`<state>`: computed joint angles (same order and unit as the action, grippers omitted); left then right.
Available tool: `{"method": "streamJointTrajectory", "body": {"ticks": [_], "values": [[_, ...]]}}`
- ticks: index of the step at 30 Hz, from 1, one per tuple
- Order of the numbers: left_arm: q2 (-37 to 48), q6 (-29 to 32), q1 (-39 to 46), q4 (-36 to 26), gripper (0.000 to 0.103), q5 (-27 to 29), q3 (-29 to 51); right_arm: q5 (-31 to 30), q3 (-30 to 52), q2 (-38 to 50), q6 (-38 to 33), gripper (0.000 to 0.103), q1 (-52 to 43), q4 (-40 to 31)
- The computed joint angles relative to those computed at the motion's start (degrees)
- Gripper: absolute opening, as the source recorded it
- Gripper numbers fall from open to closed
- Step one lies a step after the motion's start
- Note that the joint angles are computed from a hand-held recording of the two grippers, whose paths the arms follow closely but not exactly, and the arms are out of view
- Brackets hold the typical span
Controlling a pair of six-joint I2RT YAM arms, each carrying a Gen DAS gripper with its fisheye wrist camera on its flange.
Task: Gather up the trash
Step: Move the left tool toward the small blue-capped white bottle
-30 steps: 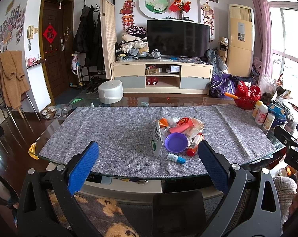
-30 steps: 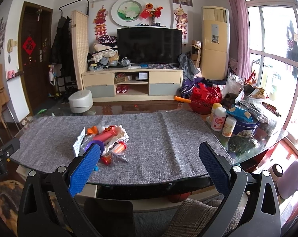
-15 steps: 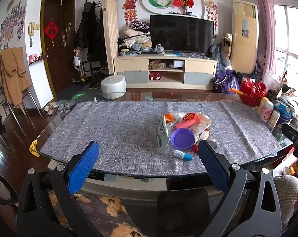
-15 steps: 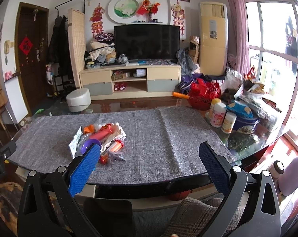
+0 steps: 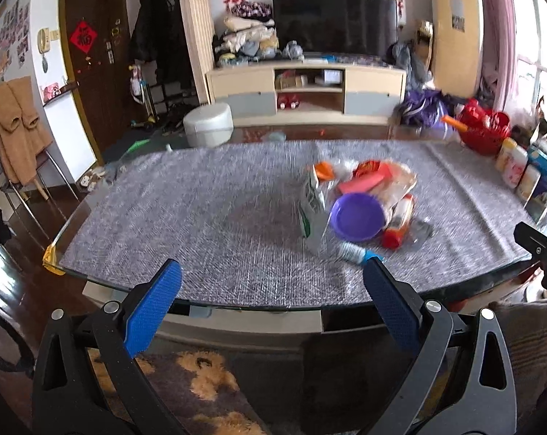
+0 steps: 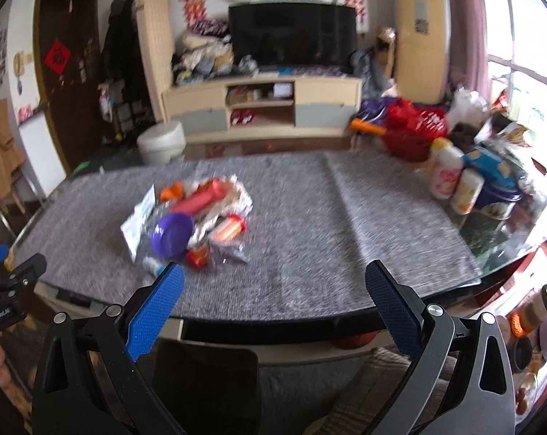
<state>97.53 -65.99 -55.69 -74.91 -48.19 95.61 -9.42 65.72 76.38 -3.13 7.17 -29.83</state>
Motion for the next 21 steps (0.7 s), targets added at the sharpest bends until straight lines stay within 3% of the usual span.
{"method": "streamJointTrajectory", "body": {"ticks": [5,10,15,21], "values": [[-2.0,5.3,3.7,11.4,0.095,5.9,-6.8,-3.7,0.8,5.7,-0.4,0.088,0.7,3.1],[0.7,10.4,7.8,17.1,0.093,11.5,-8.3,-6.4,4.4,13.0,-1.5,0.082,2.8,3.8],[3.0,14.2,10.7,21.0,0.083,17.0,-8.6,-7.1,11.5,22.0,-4.3,0.062,4.4,0.5],[6.0,18.5,13.0,27.1,0.073,22.6,-8.0,-7.8,17.8,28.4,-7.3,0.046,5.1,-3.3]]}}
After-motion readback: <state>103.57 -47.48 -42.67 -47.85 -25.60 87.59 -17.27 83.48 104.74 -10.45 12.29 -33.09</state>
